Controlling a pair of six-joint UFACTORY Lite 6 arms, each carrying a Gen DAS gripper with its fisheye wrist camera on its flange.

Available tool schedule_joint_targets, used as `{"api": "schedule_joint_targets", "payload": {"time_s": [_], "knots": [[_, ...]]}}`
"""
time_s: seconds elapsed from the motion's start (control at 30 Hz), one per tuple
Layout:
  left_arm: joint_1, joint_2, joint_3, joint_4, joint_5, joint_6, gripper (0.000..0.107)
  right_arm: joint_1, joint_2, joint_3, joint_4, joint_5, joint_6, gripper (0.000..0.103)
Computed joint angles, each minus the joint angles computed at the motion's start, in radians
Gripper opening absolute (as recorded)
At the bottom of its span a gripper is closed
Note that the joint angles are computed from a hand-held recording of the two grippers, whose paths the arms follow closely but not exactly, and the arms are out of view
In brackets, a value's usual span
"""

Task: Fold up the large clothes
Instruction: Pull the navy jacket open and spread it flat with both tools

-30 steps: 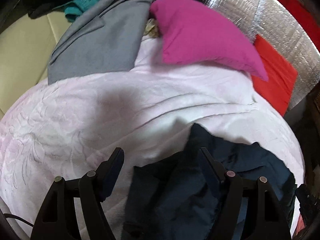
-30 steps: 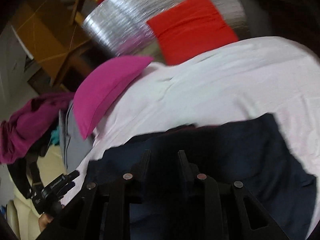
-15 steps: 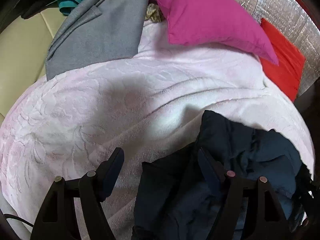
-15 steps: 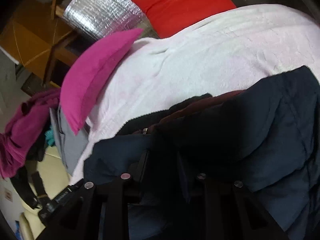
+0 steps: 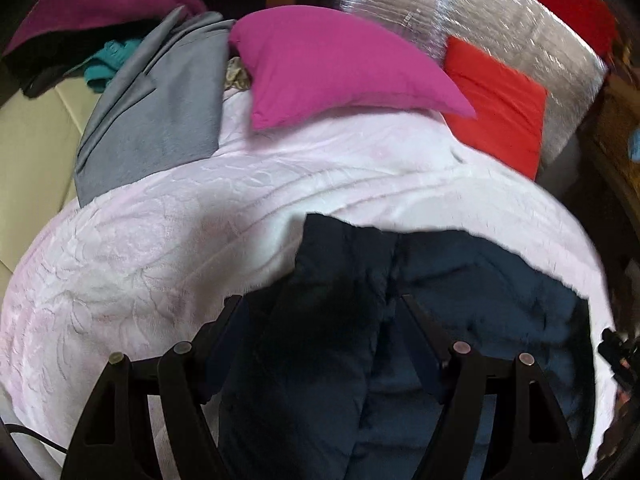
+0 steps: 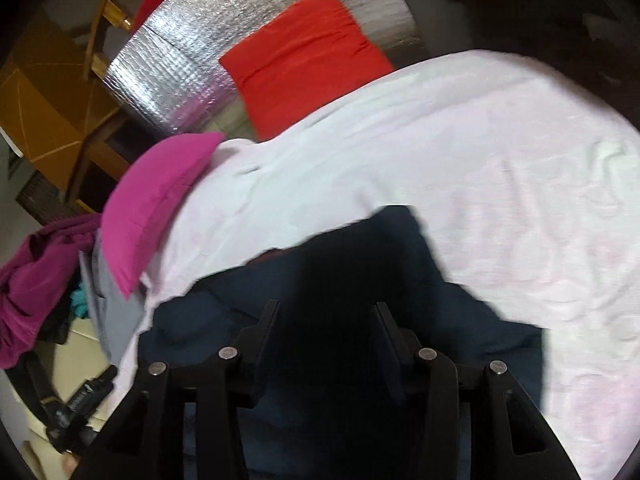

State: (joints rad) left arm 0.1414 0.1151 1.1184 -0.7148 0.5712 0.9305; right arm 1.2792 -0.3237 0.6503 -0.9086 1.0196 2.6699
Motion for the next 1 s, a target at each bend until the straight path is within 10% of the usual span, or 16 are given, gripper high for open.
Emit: {"api": "schedule_joint_targets", "payload": {"time_s": [0.27,0.57,0.83,1.0], "knots": [[-0.094,-0.022,-0.161,0.257,-0.200,-0.164,0.077,0.037,-0.033,-0.138,0.028,-0.124,0.088,0.038],[0.117,-0.340,-0.331,-0.121,0.038,0.301,0.077,0.462,0.032,0.029,0.066,0.201,0.282,0.037],[0.308,-0.607,-0.559,-0.126,0.193,0.508,0.078,0.538,0.283,0.224,0.041,0.151,0.346,0.038],[0.275,-0.591,-0.622,-0.095,0.090,0.538,0.084,0.446,0.367,0.233,0.074,-0.018,0.276,0.039]]}}
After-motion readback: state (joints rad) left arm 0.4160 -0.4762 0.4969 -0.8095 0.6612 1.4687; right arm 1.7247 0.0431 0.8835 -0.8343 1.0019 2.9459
